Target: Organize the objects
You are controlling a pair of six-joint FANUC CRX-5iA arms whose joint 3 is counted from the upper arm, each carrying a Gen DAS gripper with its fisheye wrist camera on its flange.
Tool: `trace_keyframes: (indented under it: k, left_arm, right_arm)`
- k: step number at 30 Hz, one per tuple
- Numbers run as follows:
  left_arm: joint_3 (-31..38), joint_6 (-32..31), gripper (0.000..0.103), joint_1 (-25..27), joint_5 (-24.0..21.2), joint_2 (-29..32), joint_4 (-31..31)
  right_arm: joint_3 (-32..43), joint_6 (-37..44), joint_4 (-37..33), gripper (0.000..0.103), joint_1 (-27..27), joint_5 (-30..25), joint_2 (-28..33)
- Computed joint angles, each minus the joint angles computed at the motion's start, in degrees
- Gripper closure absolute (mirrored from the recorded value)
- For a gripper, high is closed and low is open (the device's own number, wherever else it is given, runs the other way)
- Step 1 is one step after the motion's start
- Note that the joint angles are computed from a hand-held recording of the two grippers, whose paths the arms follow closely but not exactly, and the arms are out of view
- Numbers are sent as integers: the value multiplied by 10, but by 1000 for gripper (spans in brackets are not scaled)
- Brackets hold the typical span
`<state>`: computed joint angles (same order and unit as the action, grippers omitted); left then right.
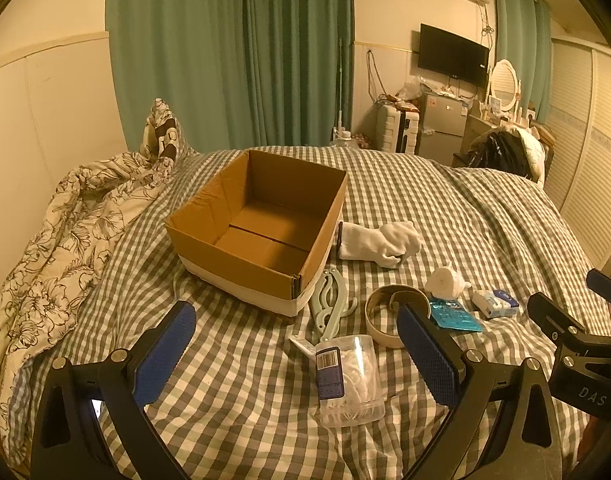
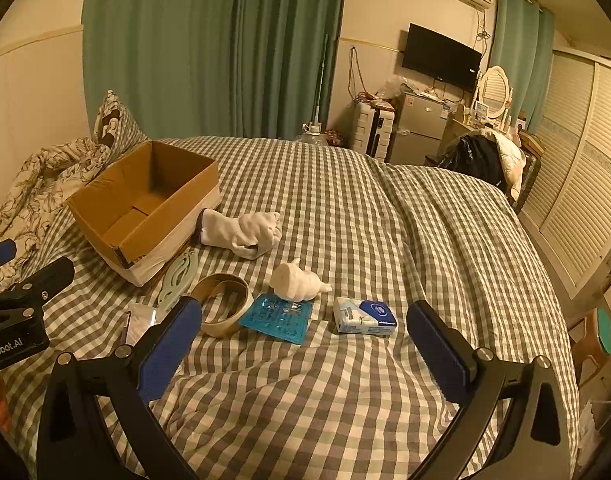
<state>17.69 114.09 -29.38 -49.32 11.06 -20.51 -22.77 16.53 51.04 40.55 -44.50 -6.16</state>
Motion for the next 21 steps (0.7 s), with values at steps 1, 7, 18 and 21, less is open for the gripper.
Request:
trace_keyframes:
  k: [1,7,18,21]
  left_arm:
    - [0,-1,1,0,1,0,2]
    - [-5,-13,4,3,5,2,18]
    - [7,-46,5,8,-25,34,57]
    - [19,-55,5,8,-49,55,65]
  right_arm:
    - [0,1,0,0,0,0,0]
    - [0,0,3,0,1,-2,-1]
    - [19,29,-39,0,-9,-7,20]
    - [28,40,-60,0,-13,-9,31]
